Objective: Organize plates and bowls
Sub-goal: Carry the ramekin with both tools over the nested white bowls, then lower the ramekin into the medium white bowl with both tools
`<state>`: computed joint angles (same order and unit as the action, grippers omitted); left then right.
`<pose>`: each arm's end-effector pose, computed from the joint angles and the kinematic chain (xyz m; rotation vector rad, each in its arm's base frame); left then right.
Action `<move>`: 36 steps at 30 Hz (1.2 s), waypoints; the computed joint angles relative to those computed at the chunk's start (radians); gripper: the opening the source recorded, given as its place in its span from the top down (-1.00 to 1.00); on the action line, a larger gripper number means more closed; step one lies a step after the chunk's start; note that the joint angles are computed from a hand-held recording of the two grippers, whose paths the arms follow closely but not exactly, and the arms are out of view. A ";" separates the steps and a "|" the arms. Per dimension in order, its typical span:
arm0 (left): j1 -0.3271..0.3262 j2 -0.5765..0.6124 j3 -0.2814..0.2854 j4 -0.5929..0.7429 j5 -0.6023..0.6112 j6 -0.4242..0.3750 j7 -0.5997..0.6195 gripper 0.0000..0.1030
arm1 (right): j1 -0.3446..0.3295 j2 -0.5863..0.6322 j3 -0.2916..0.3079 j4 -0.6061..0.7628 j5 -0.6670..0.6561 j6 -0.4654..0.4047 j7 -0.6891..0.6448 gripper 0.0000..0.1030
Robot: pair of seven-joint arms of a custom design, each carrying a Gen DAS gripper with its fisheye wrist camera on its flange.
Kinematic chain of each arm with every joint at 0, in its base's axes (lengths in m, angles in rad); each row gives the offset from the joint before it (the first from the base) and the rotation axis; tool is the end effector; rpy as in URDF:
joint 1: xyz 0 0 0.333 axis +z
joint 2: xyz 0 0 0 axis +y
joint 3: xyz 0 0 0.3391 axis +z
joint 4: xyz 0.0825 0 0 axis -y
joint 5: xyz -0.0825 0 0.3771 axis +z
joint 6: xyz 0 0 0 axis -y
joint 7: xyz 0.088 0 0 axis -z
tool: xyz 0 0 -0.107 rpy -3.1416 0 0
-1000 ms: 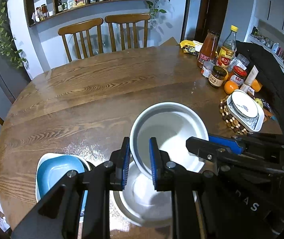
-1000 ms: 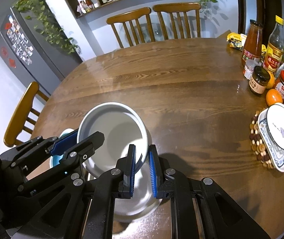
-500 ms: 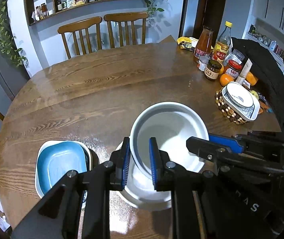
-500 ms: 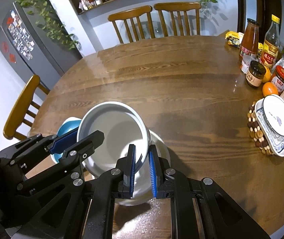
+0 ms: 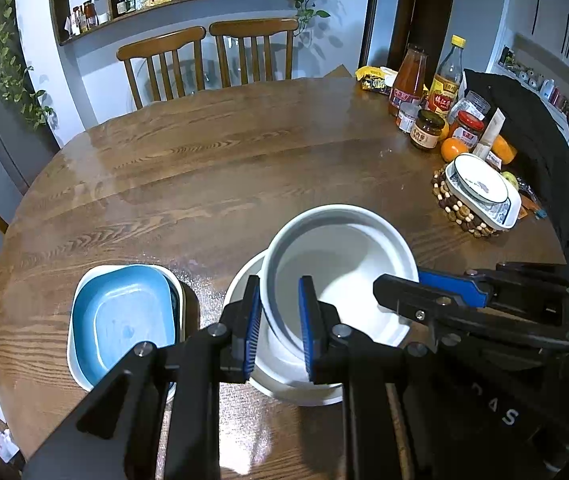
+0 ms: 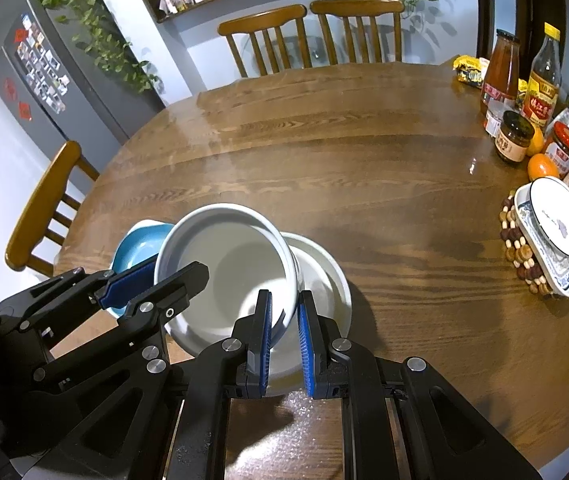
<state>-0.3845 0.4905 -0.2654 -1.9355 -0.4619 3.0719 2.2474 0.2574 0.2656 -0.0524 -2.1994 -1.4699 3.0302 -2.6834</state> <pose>0.5666 -0.3604 0.3302 -1.0312 2.5535 -0.9165 0.5207 0.1857 0.3096 -1.4138 2.1018 -0.4883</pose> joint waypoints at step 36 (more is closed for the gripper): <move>-0.043 0.040 0.077 0.040 0.098 -0.088 -0.116 0.71 | 0.045 0.068 -0.059 0.004 0.244 0.074 -0.237 0.69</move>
<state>-0.4271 0.5302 -0.1882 -1.8958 -0.3635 2.9836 2.1314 0.3020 0.3331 -0.1117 -2.1959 -1.2264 3.1043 -2.9206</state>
